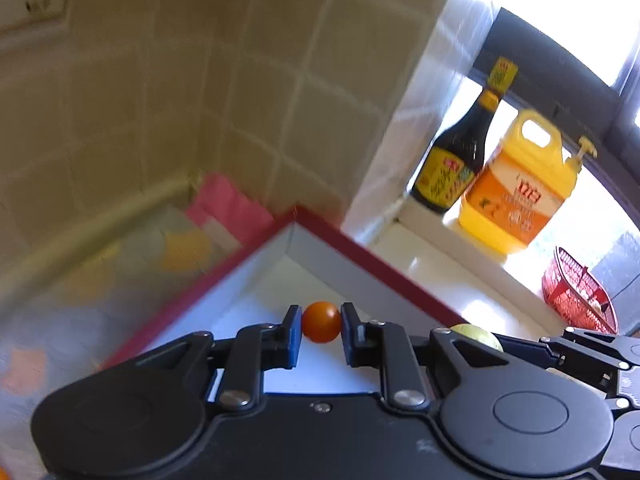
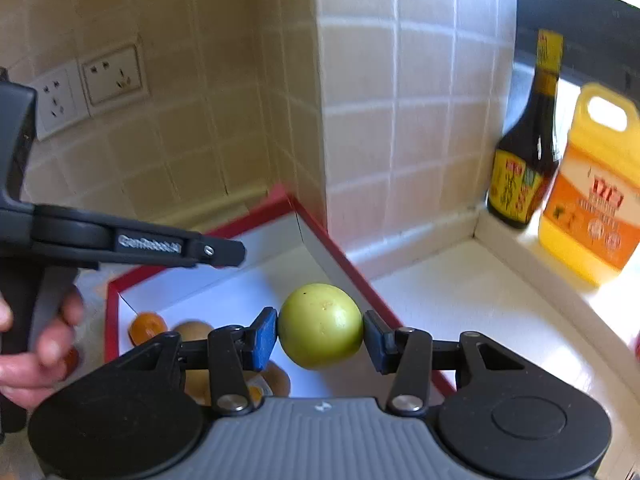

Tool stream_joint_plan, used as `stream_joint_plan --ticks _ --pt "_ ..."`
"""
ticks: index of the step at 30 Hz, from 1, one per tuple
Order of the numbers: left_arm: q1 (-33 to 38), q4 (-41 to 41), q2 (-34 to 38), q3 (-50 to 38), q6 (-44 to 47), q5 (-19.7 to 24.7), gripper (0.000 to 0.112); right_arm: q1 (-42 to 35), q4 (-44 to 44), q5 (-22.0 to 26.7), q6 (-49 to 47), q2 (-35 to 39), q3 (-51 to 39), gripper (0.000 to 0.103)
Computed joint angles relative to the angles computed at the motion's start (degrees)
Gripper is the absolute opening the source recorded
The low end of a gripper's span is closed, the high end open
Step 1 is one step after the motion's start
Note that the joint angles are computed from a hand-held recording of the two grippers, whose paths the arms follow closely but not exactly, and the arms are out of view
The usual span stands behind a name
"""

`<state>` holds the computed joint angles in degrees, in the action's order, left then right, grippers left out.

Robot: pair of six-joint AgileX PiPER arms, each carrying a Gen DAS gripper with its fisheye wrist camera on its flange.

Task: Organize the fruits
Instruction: 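Carry the tangerine and green apple into the white box and release them, then move both open tools back toward the remaining fruit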

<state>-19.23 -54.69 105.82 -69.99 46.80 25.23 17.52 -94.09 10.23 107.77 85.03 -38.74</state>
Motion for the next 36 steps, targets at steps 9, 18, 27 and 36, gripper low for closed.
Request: stream_joint_plan --ticks 9,18,27,36 --pt "2.7 -5.5 -3.4 2.8 8.3 3.8 0.089 3.5 -1.1 5.8 2.6 -4.1 2.3 0.062" --pt "26.1 -13.1 -27.1 17.8 24.0 11.3 0.089 13.8 6.8 9.7 -5.5 -8.9 -0.7 0.061" --pt "53.3 -13.5 -34.6 20.1 29.0 21.7 0.089 28.3 13.3 12.8 -13.5 -1.1 -11.9 0.059" --pt "65.0 -14.0 -28.8 26.2 39.5 28.3 0.089 34.9 34.2 11.9 -35.2 15.9 -28.3 0.054"
